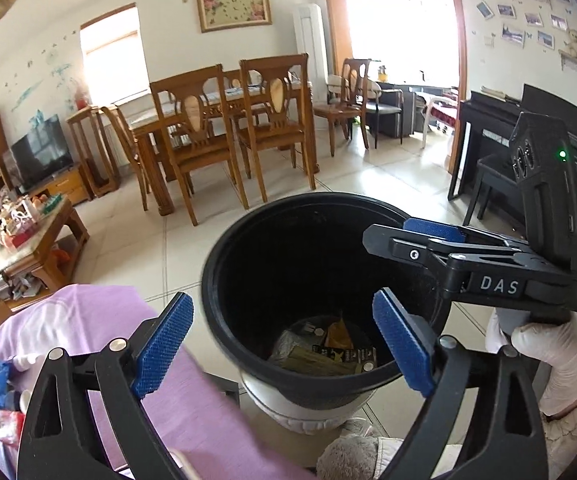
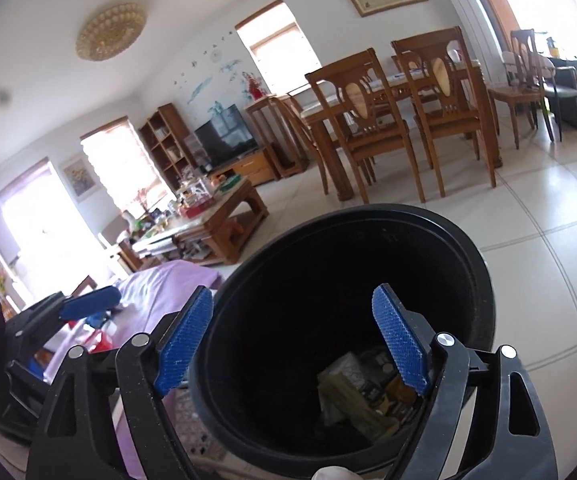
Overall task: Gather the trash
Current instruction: 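Move both open tools back over the table toward the wipes and milk box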
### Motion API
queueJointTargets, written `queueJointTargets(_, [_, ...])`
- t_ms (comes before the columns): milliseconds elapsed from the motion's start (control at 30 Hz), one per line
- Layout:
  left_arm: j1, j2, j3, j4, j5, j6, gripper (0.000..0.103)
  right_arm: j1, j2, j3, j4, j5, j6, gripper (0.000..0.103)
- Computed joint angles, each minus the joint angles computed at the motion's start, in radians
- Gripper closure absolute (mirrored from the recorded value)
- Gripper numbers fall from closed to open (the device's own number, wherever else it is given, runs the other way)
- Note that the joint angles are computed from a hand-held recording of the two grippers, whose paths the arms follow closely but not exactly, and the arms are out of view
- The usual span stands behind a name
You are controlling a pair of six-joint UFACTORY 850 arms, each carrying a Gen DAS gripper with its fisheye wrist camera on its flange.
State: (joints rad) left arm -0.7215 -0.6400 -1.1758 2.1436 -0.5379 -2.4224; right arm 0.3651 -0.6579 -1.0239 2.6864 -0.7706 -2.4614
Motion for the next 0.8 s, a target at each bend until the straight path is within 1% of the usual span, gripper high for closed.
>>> queueJointTargets(33, [0.003,0.014,0.019,0.008,-0.008,-0.017,0.012,0.010,0.005,0.000,0.018,0.009,-0.014,0.017])
queueJointTargets(100, [0.013,0.039,0.054,0.034,-0.018,-0.058,0.012,0.033,0.014,-0.002,0.043,0.017,-0.032,0.017])
queueJointTargets(167, [0.019,0.063,0.090,0.056,-0.034,-0.099,0.012,0.053,0.019,-0.013,0.069,0.041,-0.055,0.014])
queueJointTargets(200, [0.023,0.076,0.110,0.067,-0.045,-0.121,0.010,0.068,0.022,-0.021,0.085,0.057,-0.073,0.008])
queueJointTargets(233, [0.030,0.092,0.137,0.083,-0.059,-0.152,0.010,0.083,0.024,-0.027,0.102,0.066,-0.092,0.005])
queueJointTargets(300, [0.038,0.115,0.174,0.095,-0.076,-0.191,0.010,0.110,0.025,-0.043,0.125,0.087,-0.126,0.005])
queueJointTargets(433, [0.086,0.177,0.274,0.136,-0.107,-0.285,0.010,0.172,0.008,-0.100,0.146,0.132,-0.168,0.005])
queueJointTargets(600, [0.173,0.259,0.402,0.175,-0.151,-0.407,0.010,0.250,-0.037,-0.200,0.131,0.206,-0.180,0.005])
queueJointTargets(700, [0.254,0.304,0.467,0.182,-0.147,-0.439,0.010,0.292,-0.071,-0.274,0.075,0.257,-0.152,0.005])
queueJointTargets(733, [0.286,0.315,0.483,0.171,-0.142,-0.428,0.010,0.306,-0.084,-0.303,0.043,0.278,-0.132,0.005])
queueJointTargets(800, [0.340,0.323,0.501,0.145,-0.129,-0.410,0.010,0.336,-0.117,-0.372,-0.080,0.329,-0.047,0.005])
